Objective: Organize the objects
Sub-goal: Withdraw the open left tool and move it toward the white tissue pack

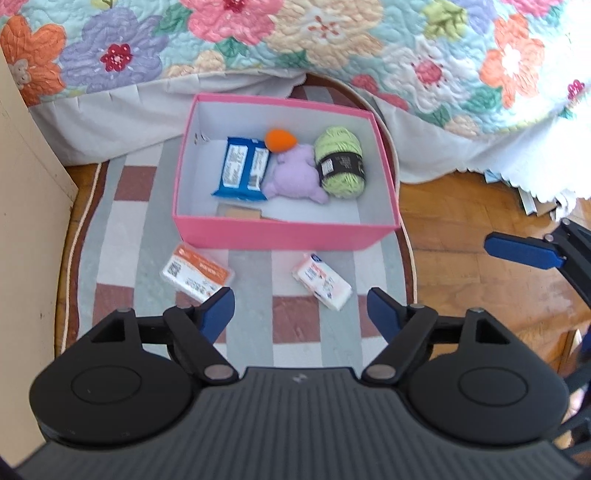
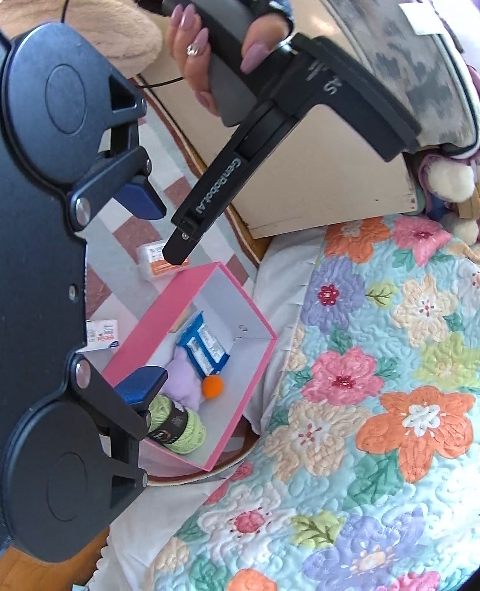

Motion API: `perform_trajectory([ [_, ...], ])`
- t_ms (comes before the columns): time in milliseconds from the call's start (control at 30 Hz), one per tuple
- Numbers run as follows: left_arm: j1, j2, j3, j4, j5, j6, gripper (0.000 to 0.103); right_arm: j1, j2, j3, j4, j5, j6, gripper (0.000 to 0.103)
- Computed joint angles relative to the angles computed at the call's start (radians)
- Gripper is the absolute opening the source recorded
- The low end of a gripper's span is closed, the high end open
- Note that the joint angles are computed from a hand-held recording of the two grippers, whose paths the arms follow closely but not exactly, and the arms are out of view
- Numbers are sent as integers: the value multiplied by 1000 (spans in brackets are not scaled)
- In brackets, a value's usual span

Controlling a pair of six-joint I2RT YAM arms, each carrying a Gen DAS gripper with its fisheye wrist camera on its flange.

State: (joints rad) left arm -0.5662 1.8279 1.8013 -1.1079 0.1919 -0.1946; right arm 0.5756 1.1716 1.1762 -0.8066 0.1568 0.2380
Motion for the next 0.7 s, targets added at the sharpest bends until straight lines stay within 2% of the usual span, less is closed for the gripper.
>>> perform_trajectory([
  [200, -18, -54, -118, 50, 17, -26, 86, -6, -43, -140, 73, -15, 23, 91],
  [400, -21, -61, -240, 165, 21, -67, 91, -4, -127, -385, 333, 53, 62, 91],
  [567, -30, -45, -317, 273, -10, -91, 92, -18, -79, -483, 453, 94, 101, 91],
  [700, -40, -27, -371, 367, -13, -105, 91, -44, -17, -530, 541, 68, 117, 91],
])
